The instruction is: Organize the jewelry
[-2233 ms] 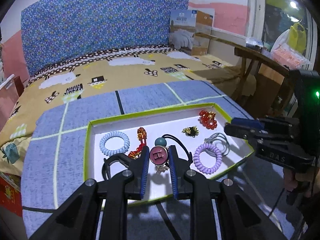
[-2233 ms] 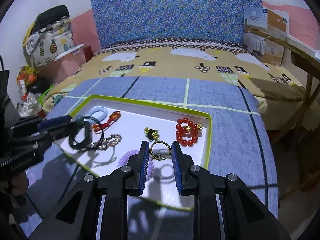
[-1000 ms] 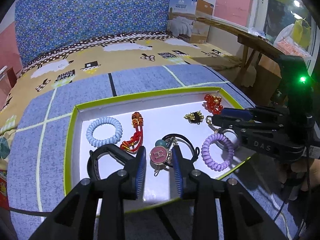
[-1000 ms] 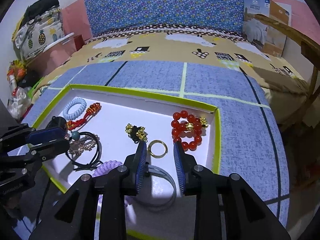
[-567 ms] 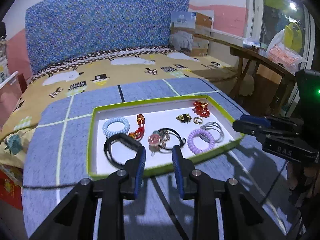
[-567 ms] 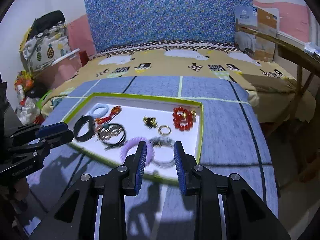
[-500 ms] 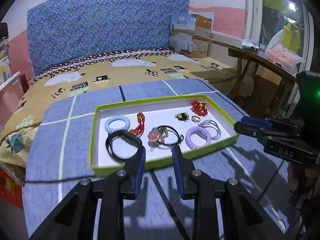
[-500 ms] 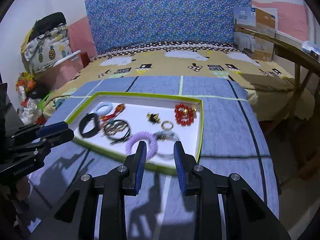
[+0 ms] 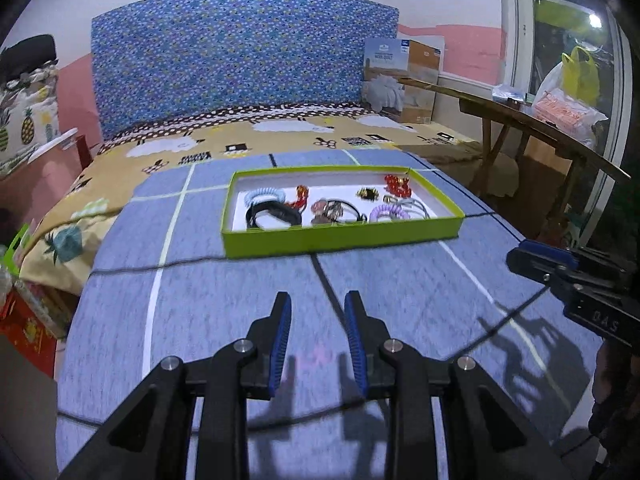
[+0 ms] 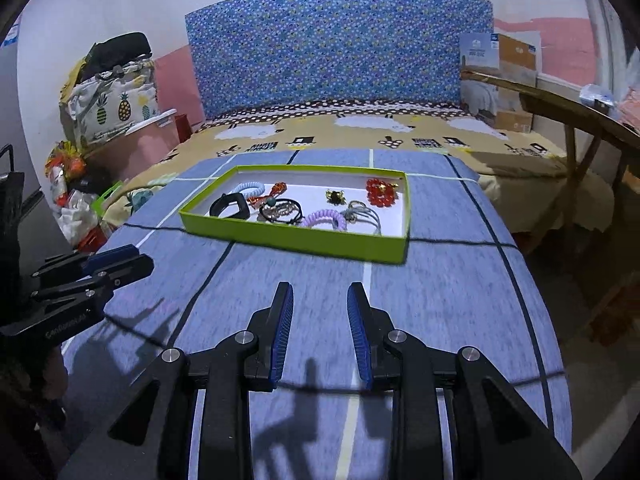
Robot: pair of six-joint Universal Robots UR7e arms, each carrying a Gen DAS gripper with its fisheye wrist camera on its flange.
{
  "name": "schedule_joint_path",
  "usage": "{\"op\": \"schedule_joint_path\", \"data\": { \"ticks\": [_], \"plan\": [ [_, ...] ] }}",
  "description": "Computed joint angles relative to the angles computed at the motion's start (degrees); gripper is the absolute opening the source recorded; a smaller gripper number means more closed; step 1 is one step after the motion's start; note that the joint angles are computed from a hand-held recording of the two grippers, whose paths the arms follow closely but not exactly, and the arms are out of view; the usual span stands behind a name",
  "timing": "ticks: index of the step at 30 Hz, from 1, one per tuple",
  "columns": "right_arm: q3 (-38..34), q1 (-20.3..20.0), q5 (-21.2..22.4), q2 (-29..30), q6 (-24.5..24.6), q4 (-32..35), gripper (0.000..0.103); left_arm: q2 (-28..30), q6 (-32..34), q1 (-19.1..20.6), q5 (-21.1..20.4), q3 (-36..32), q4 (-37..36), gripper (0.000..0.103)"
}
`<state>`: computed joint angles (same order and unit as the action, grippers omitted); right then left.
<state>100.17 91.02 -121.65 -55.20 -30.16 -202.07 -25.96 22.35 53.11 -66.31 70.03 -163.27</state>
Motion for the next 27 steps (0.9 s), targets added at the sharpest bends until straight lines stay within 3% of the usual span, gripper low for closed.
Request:
{"op": "schedule_joint_path", "data": {
  "ticks": [16,27],
  "plan": [
    [6.32,1.48,-3.28,1.01,-3.99,-11.42,0.029,-3.47,1.39,-0.8,2.32,9.38,-10.19,0.029],
    [6.67,1.66,-2.96,1.54,-4.11,-12.64,0.029,-4.25,1.92,-0.9,2.35,11.3,-12.07,0.031]
  ]
}}
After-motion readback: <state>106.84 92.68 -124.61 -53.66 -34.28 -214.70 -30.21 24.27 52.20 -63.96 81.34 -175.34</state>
